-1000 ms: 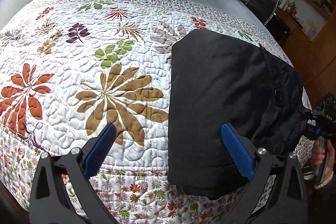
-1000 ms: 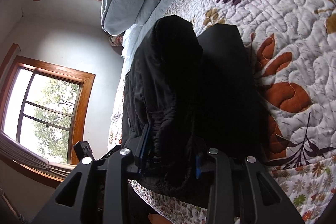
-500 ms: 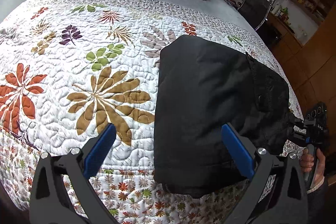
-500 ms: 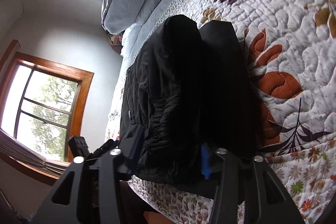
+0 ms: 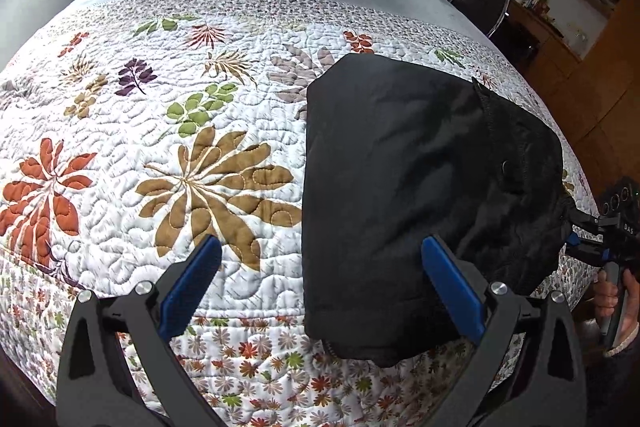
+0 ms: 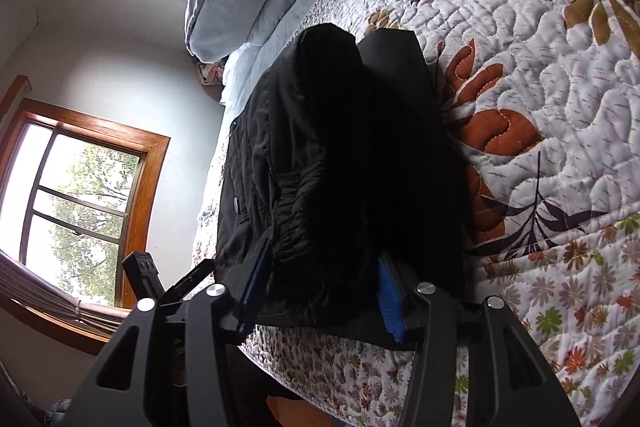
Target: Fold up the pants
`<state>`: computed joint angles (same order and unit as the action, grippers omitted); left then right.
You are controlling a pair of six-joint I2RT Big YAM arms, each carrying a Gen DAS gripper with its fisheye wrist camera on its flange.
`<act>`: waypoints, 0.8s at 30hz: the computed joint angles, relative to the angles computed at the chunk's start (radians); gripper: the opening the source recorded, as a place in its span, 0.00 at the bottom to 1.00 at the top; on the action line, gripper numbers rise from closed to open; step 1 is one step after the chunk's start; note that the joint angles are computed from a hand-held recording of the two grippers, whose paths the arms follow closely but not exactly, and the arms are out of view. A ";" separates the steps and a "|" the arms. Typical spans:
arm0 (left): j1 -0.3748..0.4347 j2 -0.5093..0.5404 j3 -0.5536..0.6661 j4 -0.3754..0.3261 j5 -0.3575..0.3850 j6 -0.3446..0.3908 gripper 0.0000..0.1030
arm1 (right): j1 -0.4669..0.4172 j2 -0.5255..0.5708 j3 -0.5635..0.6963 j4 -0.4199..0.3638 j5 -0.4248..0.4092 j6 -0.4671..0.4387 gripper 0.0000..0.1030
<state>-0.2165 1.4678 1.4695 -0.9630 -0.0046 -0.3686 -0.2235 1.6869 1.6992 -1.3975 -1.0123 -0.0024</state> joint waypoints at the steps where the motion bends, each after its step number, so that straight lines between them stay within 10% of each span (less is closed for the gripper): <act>1: -0.006 -0.008 0.002 0.001 -0.020 0.014 0.97 | -0.006 -0.003 0.005 -0.006 0.007 -0.002 0.62; 4: -0.031 -0.034 0.010 0.008 -0.080 0.056 0.97 | -0.032 -0.012 0.028 -0.018 0.036 0.000 0.88; 16: -0.073 -0.049 0.051 0.002 -0.110 0.120 0.97 | -0.077 0.060 0.047 -0.073 -0.023 0.004 0.96; 24: 0.085 -0.004 0.003 -0.018 0.266 -0.061 0.97 | -0.068 0.076 -0.003 -0.018 -0.118 0.029 0.96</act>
